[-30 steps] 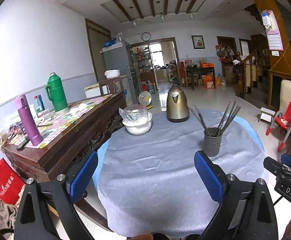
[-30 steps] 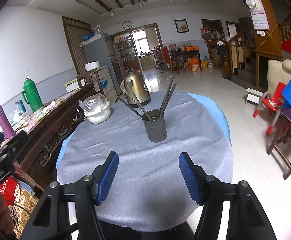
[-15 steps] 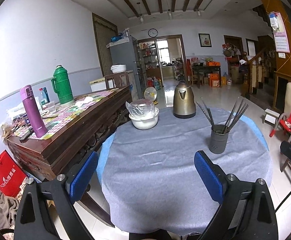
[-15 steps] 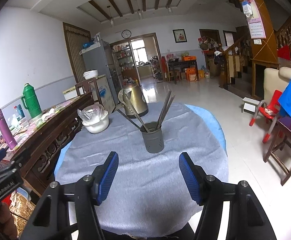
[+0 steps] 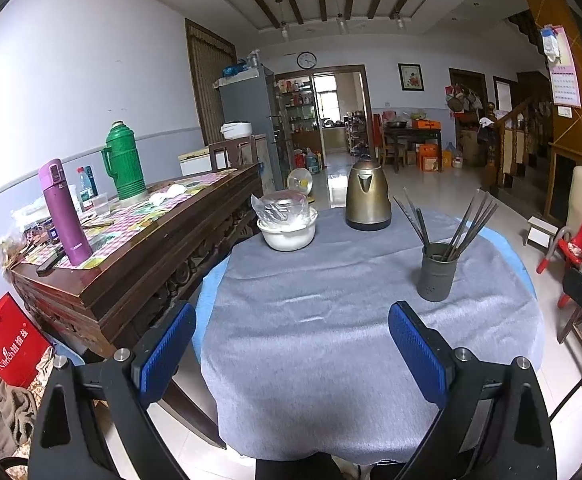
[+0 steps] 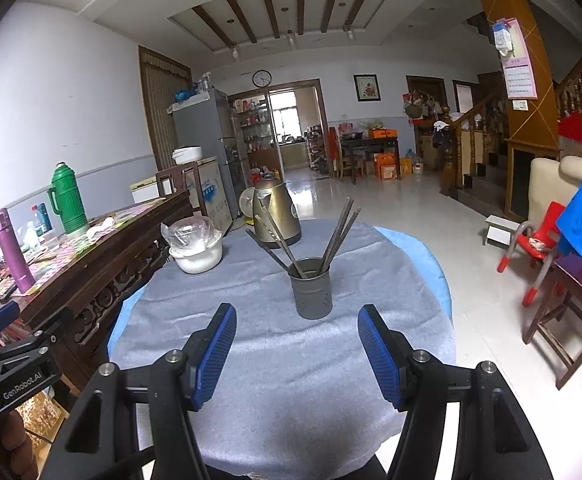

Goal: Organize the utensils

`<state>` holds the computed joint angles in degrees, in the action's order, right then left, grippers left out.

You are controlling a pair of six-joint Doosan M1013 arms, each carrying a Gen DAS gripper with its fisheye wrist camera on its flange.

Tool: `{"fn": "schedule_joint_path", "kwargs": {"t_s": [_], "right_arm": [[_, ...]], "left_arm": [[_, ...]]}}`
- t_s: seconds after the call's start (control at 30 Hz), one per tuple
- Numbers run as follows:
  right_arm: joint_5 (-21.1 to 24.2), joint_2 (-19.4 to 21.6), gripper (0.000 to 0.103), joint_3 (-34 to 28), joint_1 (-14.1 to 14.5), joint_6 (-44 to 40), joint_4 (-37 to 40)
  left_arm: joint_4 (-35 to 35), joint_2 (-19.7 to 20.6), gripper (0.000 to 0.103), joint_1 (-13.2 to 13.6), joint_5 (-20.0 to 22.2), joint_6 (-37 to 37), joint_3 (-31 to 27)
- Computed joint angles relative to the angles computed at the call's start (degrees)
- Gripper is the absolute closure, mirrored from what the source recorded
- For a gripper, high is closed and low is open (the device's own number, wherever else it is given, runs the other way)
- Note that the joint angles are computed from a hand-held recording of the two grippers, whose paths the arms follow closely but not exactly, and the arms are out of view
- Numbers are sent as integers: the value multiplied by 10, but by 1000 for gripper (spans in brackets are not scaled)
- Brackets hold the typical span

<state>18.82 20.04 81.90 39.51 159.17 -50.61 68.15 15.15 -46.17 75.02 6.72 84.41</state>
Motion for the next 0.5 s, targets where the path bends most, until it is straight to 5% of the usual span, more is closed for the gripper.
{"fn": "schedule_joint_path", "kwargs": {"t_s": [0.5], "right_arm": [[7,0,36,3,-8,-13,34]], "left_arm": [[-11,11,6,-3,-3,23,-15]]}}
